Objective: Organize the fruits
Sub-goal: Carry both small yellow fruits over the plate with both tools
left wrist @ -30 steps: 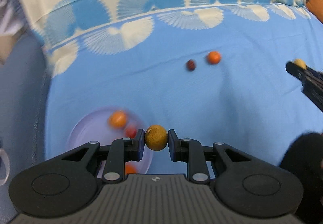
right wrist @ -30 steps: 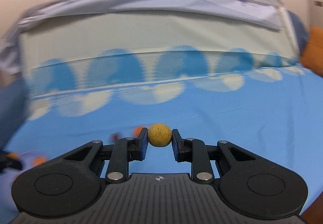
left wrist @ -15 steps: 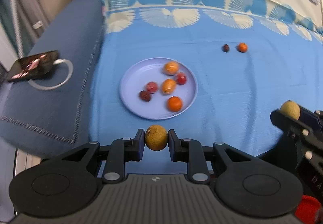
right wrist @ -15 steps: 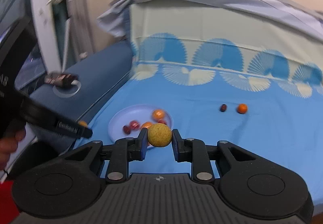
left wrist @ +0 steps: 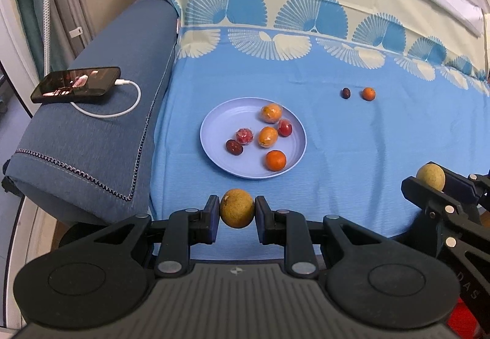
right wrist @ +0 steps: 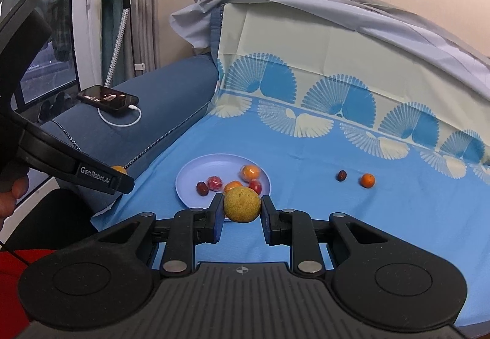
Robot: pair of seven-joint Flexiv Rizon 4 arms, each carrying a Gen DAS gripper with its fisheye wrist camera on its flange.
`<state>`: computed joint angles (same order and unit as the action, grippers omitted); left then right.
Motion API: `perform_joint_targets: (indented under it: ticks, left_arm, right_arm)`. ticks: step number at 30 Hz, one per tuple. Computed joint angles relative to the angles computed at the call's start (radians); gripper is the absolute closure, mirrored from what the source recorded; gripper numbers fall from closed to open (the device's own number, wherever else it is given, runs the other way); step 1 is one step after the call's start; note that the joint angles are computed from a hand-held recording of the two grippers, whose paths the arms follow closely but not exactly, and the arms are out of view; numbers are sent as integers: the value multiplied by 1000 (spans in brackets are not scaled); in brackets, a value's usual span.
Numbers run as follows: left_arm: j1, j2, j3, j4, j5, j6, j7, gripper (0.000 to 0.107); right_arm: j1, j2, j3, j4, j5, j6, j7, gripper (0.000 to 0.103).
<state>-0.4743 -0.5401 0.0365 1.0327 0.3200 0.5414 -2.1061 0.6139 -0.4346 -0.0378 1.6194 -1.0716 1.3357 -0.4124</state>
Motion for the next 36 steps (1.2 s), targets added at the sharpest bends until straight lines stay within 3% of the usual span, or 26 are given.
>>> perform_joint_targets:
  ticks: [21, 36]
  left_arm:
    - [25, -5, -12, 22, -41, 20, 25, 80]
    - [68, -78, -4, -55, -97, -12, 60, 80]
  right_arm:
    - [10, -27, 23, -38, 119, -50, -117, 77]
    - [24, -127, 48, -173, 305, -135, -308, 77]
